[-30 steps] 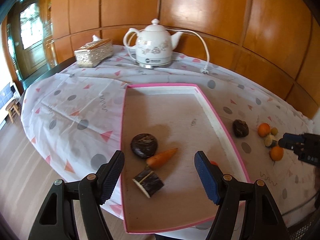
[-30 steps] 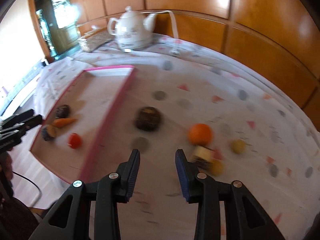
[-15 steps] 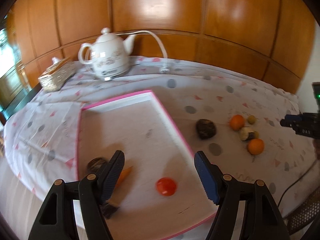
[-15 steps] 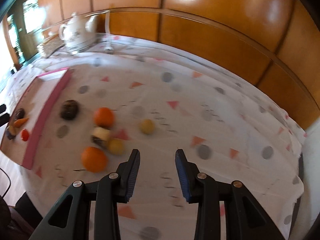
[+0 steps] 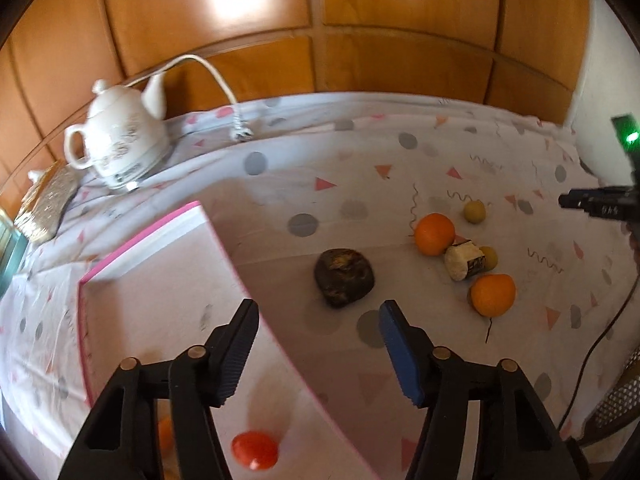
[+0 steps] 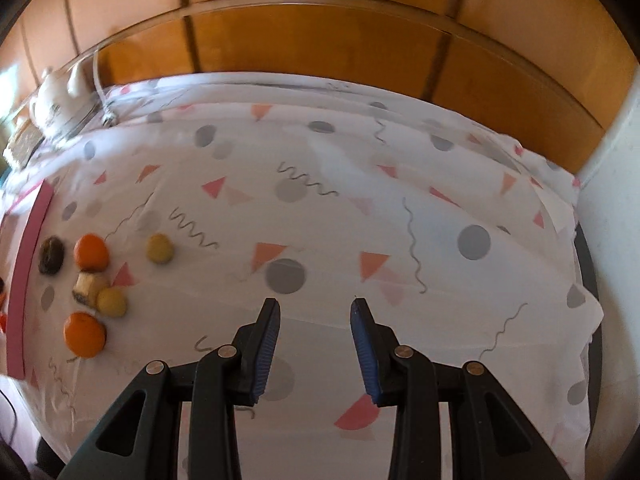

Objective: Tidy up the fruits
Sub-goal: 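Move the left tool to the dark round cake on the cloth and grasp it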

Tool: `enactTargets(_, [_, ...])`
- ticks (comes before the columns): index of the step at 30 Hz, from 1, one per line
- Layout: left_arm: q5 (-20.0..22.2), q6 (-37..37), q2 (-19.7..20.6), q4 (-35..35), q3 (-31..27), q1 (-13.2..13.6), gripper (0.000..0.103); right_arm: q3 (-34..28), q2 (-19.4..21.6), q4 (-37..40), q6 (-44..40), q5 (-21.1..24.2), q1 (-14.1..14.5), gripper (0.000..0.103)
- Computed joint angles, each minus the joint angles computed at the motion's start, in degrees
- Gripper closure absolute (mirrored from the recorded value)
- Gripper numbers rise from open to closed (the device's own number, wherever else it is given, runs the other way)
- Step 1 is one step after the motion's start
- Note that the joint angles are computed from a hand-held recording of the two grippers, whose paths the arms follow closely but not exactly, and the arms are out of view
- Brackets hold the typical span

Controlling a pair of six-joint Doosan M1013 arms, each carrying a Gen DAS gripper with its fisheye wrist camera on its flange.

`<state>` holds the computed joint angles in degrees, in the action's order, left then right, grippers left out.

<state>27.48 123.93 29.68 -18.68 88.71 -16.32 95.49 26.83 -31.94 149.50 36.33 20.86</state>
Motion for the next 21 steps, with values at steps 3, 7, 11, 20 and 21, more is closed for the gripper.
enactTargets(3, [1.9,-2.1,1.9,3.9,-2.5,-1.2,0.041,0.6,-0.4,2.4,0.3,-1.0,-0.9,0.066])
enactTargets(7, [4.8,-6.6,4.4,8.7,-5.6,-2.1,0.04,1.0,-0.8,3.8,1.5,-1.7,-1.6,0.066])
enactTargets(11, [6.4,-8.6,6.1,11.7,-7.6,-2.8,0.036,1.3,-0.9,5.1,1.8,-2.2,-2.1,0.066])
enactTargets(20, [7.9,-11.0,7.7,9.8,-8.8,-2.8,0.054,1.1,-0.9,6.4,-0.1,-3.4,-2.2,0.066])
enactTargets(21, [7.8,-9.4,7.3,7.3,-8.2,-2.6,0.054,0.9,-0.7,6.4,-0.2,-3.1,-2.2,0.066])
